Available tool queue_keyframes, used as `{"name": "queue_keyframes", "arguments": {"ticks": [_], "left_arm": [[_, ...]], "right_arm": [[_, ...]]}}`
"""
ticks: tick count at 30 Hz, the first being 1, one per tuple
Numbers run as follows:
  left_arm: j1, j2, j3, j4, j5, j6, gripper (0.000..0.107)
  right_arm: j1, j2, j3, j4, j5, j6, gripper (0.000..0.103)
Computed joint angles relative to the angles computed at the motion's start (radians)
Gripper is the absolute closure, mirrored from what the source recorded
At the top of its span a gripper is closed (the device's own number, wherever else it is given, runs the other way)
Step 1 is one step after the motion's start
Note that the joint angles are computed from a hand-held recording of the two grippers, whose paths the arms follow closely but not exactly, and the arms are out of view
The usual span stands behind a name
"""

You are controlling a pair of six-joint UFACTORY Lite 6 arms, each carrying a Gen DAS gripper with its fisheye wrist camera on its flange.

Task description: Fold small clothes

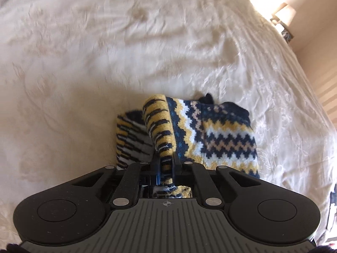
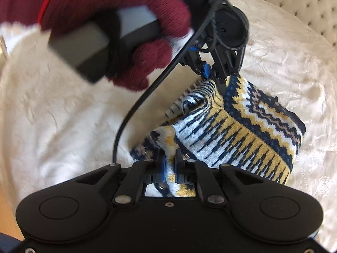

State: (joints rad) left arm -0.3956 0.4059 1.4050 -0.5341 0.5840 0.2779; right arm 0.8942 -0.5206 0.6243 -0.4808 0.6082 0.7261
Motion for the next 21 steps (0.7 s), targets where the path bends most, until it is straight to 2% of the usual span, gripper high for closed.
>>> {"name": "queue_keyframes", "arguments": {"ticks": [3,6,8,11,12,14,15,16,19,21], "left_arm": [[0.026,-0.044,-0.048,-0.001,-0.014,0.0,0.098],[0.034,0.011,-0.054,0.067,-0.022,-0.069,0.098],[0.037,0.042,-0.066,0.098,-0.043,-0.101,0.097],[0.032,0.045,-0.094,0.098,-0.084,-0.106,0.091],[0.028,0.042,-0.102,0.092,-0.096,-0.1,0.09],[0.021,0.04,-0.098,0.125,-0.099,-0.113,0.081],[0.027,0.015,-0.123,0.123,-0.116,-0.095,0.08],[0.034,-0.006,-0.137,0.113,-0.128,-0.076,0.079],[0.038,-0.093,-0.185,0.149,-0.153,-0.109,0.068],[0.048,-0.166,-0.234,0.11,-0.163,-0.054,0.062]], "right_arm": [[-0.004,0.021,0.033,0.06,-0.022,-0.07,0.09],[-0.035,0.106,0.041,0.176,-0.074,-0.173,0.088],[-0.061,0.174,0.044,0.25,-0.103,-0.256,0.082],[-0.068,0.188,0.032,0.262,-0.116,-0.252,0.077],[-0.08,0.171,0.027,0.288,-0.114,-0.26,0.073],[-0.141,0.098,-0.003,0.433,-0.12,-0.382,0.047],[-0.16,0.055,-0.017,0.478,-0.115,-0.422,0.042],[-0.172,0.009,-0.026,0.491,-0.099,-0.43,0.039],[-0.227,-0.119,-0.055,0.508,-0.045,-0.439,0.037],[-0.338,-0.185,-0.078,0.589,-0.029,-0.512,0.031]]}}
